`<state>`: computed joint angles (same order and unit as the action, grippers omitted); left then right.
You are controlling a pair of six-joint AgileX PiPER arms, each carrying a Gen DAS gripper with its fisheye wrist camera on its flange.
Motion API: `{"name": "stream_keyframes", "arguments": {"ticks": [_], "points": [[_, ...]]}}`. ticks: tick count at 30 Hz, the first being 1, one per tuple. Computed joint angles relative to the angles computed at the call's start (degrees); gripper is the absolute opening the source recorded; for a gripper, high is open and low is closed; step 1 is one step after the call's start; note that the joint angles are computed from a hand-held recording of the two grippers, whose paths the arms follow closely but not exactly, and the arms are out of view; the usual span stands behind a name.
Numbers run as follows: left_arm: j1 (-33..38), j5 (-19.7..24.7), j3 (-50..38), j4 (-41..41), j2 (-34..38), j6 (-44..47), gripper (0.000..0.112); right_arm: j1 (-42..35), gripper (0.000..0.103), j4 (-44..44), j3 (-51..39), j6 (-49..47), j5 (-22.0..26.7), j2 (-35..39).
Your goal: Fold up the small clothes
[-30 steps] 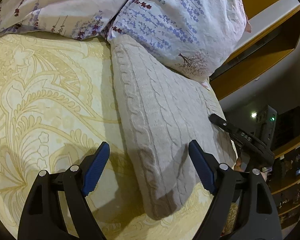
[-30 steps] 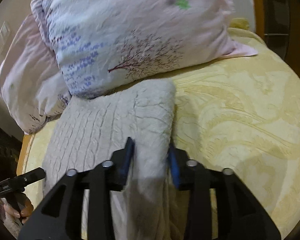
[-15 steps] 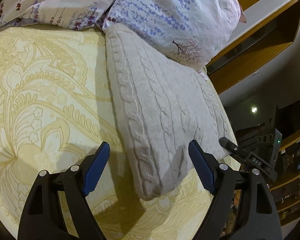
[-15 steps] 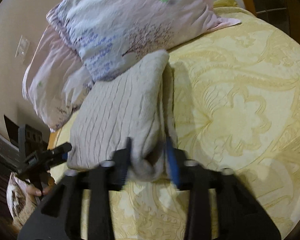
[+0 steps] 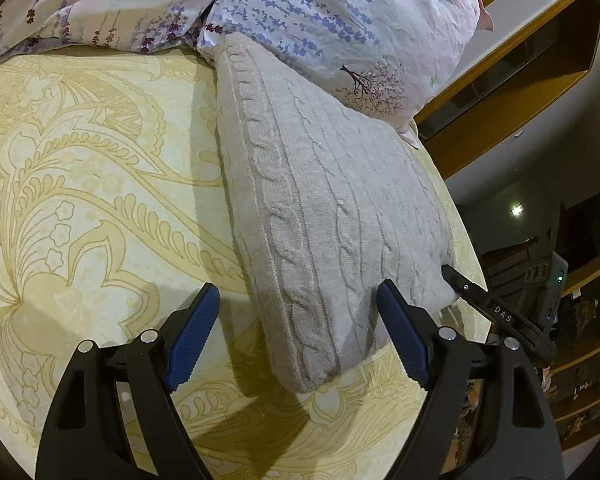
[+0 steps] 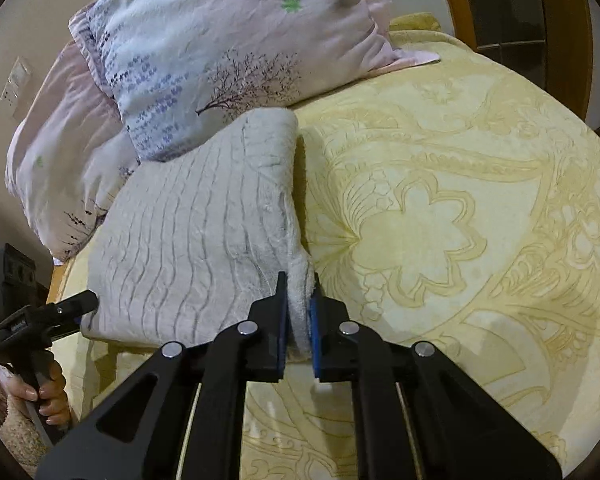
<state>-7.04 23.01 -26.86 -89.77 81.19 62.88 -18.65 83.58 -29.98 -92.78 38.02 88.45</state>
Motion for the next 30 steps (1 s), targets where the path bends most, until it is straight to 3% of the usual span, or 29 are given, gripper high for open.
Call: {"name": "stream_keyframes", "arguments": {"ticks": [1, 3, 6, 16, 18, 22, 26, 30], "points": [[0.5, 0.7, 0.1, -0.4, 0.0, 0.4, 0.082, -0.6, 0.01, -1.9, -0.6, 1.6, 1.4, -0.3], [1.6, 2.1, -0.2, -1.4, 0.4, 1.5, 0.082, -3.2, 0.022, -5.1, -2.6, 5.5, 6.2, -0.6], [4.4, 3.5, -1.6, -1.2, 0.8, 0.9, 0.082, -4.6, 0.05, -6.5, -7.5, 11.1, 11.3, 0.8], [6.2, 1.9, -15.2, 10.8, 11.6, -11.8, 0.082, 4.7, 0.052, -13.4, -31.7, 36.6, 12.0, 17.7], [5.6, 1.4, -17.3, 14.1, 12.8, -15.0, 0.082, 5.5, 0.052, -14.4, -34.6, 38.8, 12.2, 20.4], [3.4, -1.5, -19.5, 22.1, 12.8, -22.3, 0.082, 6.7, 0.009, -12.4, -35.8, 34.7, 12.8, 22.0], [0.8, -4.0, -21.3, 31.7, 12.8, -31.0, 0.082, 6.3, 0.007, -7.9, -32.6, 28.3, 9.1, 18.9], [-1.5, -5.6, -22.0, 36.0, 13.5, -35.5, 0.082, 6.8, 0.007, -11.2, -33.6, 32.4, 5.3, 20.8]]}}
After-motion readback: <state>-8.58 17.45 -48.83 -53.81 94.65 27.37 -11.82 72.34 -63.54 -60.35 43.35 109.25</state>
